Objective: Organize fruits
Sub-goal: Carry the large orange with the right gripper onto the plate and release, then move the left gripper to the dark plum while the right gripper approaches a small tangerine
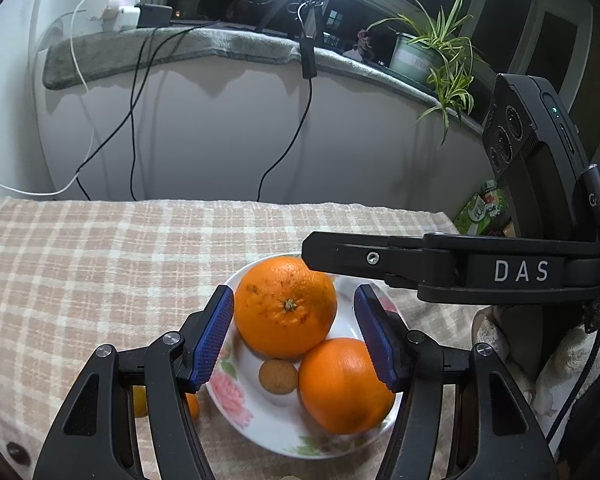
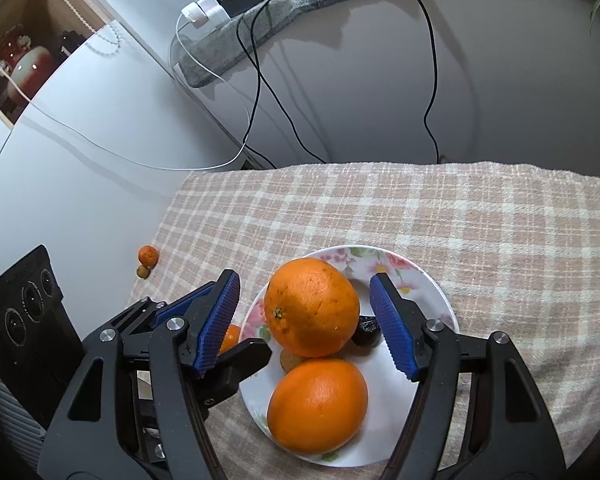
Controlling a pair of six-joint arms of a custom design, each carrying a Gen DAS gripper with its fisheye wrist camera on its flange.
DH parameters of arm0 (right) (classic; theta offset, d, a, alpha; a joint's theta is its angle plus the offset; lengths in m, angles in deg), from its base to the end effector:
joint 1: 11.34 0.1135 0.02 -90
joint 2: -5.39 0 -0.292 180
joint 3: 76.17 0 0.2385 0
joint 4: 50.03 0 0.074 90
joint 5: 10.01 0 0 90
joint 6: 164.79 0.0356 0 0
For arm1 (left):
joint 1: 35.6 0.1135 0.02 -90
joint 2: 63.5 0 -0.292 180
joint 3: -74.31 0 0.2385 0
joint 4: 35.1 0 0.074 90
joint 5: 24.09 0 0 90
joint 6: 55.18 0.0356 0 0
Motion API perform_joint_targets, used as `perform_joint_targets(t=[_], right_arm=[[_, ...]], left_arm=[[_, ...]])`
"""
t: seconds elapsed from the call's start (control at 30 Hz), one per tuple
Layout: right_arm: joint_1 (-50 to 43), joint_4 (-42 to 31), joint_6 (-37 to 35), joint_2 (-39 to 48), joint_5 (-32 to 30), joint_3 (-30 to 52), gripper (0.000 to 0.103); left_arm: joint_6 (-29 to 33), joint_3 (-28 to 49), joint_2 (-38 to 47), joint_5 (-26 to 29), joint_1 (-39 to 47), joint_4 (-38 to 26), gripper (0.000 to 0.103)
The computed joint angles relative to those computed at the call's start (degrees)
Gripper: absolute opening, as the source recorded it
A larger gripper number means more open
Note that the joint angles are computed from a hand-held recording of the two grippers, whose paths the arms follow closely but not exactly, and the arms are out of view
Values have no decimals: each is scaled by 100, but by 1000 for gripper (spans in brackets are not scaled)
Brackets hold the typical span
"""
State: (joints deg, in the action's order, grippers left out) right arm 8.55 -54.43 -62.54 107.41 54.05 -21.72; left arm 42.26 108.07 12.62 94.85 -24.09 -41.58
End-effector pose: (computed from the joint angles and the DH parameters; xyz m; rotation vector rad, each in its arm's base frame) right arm 0.2834 0.1191 0.1396 -0.3665 2.4943 0.7960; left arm 0.1949 0.0221 0.1571 0.1423 2.3276 -0.4473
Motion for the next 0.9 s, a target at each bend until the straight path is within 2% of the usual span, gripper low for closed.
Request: perform_joint_targets(t=[0.23,0.37,0.57,0.9], right_arm=[[130,187,-99,-424,320,-387,72],[229,404,-123,-657,509,-651,80],[406,724,-49,-928,724,-982,86],[1217,1277,-41,-1124,1436,-1343,86]], left_arm=[[224,-206,-542,108,328,-275,63],[455,-366,-852,156,645,-429,66],[830,-562,-1202,310,1267,-675,72],[1688,-650,-1659,693,2413,-1215,72]])
